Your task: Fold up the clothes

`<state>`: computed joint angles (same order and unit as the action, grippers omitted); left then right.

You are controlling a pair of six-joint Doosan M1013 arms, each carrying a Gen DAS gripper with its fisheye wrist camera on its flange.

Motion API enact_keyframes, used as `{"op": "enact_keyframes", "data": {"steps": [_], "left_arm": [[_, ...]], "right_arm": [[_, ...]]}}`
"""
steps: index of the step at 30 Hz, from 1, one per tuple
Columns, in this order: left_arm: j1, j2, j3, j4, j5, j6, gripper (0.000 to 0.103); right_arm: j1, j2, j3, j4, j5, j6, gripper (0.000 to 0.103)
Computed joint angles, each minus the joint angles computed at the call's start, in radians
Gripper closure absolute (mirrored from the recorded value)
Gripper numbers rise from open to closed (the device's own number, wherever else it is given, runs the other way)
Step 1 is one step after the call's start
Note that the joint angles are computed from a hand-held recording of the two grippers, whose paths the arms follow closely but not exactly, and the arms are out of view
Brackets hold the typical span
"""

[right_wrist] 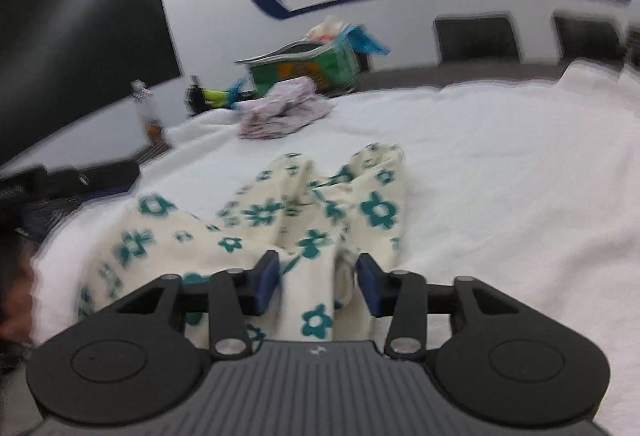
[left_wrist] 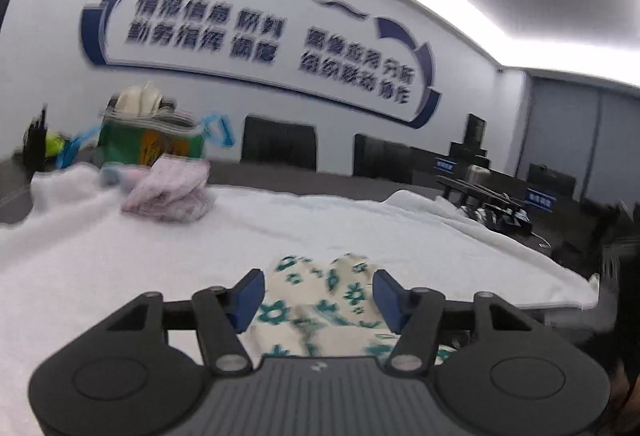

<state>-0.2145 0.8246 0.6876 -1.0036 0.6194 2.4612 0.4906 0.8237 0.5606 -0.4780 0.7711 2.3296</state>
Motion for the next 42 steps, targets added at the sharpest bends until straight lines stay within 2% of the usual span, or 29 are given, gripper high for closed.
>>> {"op": "enact_keyframes", "data": {"steps": [2,4,6,7,8,9,11,13,16,19,20,22,23,24,26,28,30,31,33,35,38,42], "left_arm": [[-0.013,-0.036,0.071,-0.042,-0.054,0.077,0.045],[-0.027,-0.063,0.128,-0.094,-0.116,0.169,0.046],[-0.035,-0.077,0.16,-0.145,-0.137,0.265,0.053],[-0.04,-0.075,0.162,-0.137,-0.138,0.284,0.054],[-0.047,-0.068,0.152,-0.089,-0.144,0.251,0.061],[-0.055,-0.053,0.128,0.007,-0.149,0.165,0.072],[-0.061,-0.026,0.077,0.217,-0.123,-0.066,0.087],[-0.061,0.002,0.024,0.372,-0.066,-0.261,0.088],[-0.043,0.042,-0.041,0.398,0.048,-0.361,0.086],[-0.032,0.031,-0.025,0.367,0.017,-0.373,0.086],[-0.032,0.018,-0.001,0.347,-0.025,-0.359,0.086],[-0.031,-0.02,0.071,0.228,-0.139,-0.249,0.082],[-0.032,-0.035,0.101,0.142,-0.185,-0.163,0.074],[-0.033,-0.047,0.122,0.069,-0.217,-0.085,0.061],[-0.039,-0.061,0.14,0.029,-0.234,-0.009,0.051],[-0.047,-0.06,0.135,0.057,-0.221,0.011,0.051],[-0.055,-0.037,0.092,0.2,-0.173,-0.103,0.051],[-0.058,-0.022,0.063,0.274,-0.14,-0.174,0.051],[-0.057,0.009,0.006,0.361,-0.066,-0.272,0.051],[-0.055,0.028,-0.023,0.388,-0.028,-0.304,0.051],[-0.052,0.048,-0.057,0.404,0.016,-0.329,0.051],[-0.048,0.066,-0.088,0.398,0.059,-0.338,0.051]], "right_arm": [[0.018,-0.005,0.004,-0.117,0.014,0.049,0.056],[0.041,-0.039,0.073,-0.345,-0.037,0.204,0.055],[0.06,-0.074,0.148,-0.567,-0.081,0.363,0.052],[0.068,-0.089,0.173,-0.625,-0.097,0.397,0.052],[0.07,-0.1,0.192,-0.631,-0.124,0.388,0.052],[0.072,-0.098,0.187,-0.584,-0.133,0.335,0.052],[0.075,-0.079,0.153,-0.467,-0.127,0.203,0.053],[0.081,-0.038,0.085,-0.383,-0.066,0.088,0.053],[0.077,0.018,-0.018,-0.248,0.009,-0.051,0.053],[0.07,0.077,-0.129,-0.12,0.096,-0.167,0.053],[0.07,0.076,-0.125,-0.121,0.091,-0.165,0.053],[0.07,0.071,-0.112,-0.126,0.078,-0.155,0.052],[0.07,0.055,-0.082,-0.153,0.052,-0.122,0.052],[0.071,0.041,-0.055,-0.181,0.028,-0.087,0.052],[0.073,0.012,-0.002,-0.245,-0.017,0.004,0.052],[0.074,-0.007,0.038,-0.327,-0.045,0.12,0.052],[0.073,-0.01,0.047,-0.358,-0.05,0.195,0.048],[0.071,-0.009,0.045,-0.352,-0.044,0.214,0.042],[0.068,-0.005,0.041,-0.334,-0.031,0.245,0.039],[0.065,0.006,0.015,-0.284,0.007,0.181,0.039],[0.071,0.035,-0.037,-0.275,0.066,0.092,0.042],[0.065,0.057,-0.07,-0.208,0.11,0.055,0.043]]}}
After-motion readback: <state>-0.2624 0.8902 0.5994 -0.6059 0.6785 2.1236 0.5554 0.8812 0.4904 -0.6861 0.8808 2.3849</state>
